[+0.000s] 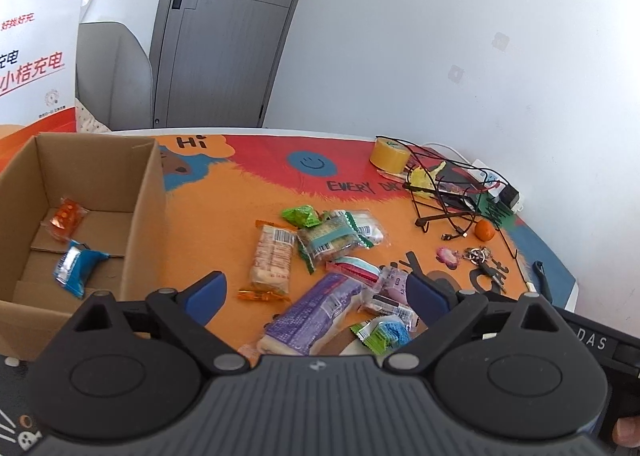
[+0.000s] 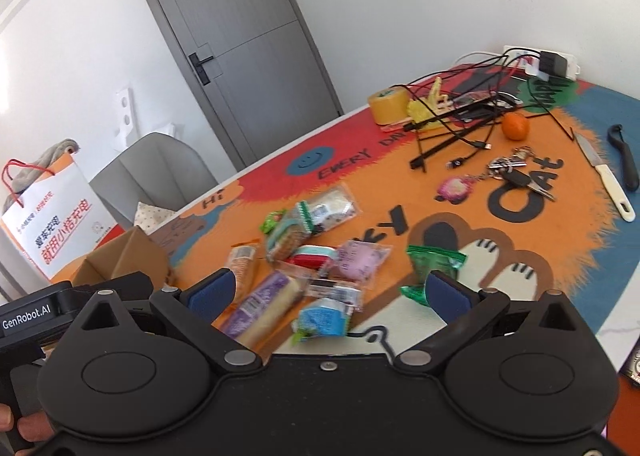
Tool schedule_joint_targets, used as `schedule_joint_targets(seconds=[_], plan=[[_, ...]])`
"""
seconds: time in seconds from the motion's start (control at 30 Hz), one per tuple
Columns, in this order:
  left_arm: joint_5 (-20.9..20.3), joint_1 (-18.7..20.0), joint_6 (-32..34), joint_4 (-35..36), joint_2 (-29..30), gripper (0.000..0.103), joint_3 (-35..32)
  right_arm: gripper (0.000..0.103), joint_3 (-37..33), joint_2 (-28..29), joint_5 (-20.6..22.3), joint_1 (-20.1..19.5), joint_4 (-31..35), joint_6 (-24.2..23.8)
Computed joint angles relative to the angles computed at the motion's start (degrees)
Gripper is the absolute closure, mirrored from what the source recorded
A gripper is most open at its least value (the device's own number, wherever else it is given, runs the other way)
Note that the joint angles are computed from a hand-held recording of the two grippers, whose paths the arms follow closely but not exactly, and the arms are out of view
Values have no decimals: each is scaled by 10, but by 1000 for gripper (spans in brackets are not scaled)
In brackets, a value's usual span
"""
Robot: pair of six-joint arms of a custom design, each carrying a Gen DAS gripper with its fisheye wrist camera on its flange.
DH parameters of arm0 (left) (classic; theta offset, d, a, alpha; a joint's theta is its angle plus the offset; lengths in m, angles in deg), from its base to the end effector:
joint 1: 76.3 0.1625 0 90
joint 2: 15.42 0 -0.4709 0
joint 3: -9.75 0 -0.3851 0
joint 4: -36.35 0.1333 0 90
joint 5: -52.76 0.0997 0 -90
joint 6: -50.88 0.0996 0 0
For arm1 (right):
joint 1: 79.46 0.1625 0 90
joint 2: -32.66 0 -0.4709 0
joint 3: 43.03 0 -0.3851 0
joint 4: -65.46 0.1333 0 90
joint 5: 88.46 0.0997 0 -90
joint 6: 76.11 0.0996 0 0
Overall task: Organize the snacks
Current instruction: 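Grasp the purple bread roll with the left gripper while the right grasps the green snack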
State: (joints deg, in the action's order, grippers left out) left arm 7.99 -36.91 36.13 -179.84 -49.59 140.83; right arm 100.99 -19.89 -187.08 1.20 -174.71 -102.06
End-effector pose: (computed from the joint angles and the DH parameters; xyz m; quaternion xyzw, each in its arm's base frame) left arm -0.2296 -0.4525 0.0323 0.1825 0.8797 -0.3973 0.1872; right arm 0.0499 -0.4261 0.1854 0.0891 -0.8654 0.4459 0.2106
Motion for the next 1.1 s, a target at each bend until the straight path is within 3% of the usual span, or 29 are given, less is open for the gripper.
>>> schedule_joint_targets(seconds=[0.17, 0.37, 0.47, 0.6, 0.9, 1.1], plan=[[-25, 17, 15, -5, 28, 15, -20, 1, 6, -3, 34, -46, -10, -2], [-35, 36, 31, 20, 51, 22, -51, 2, 0, 4, 42, -78, -18, -3], [-26, 45, 42, 24, 61, 24, -65, 6, -6, 6, 47, -92, -10, -5], [-31, 65, 30, 58, 64, 34, -85, 16, -12, 12, 54, -104, -1, -8], [-34, 82, 23, 90, 77, 36, -104, 26, -51, 40, 34, -94, 6, -3], [-17, 73, 15, 112, 80, 44, -111, 38, -82, 70, -19, -70, -19, -21]])
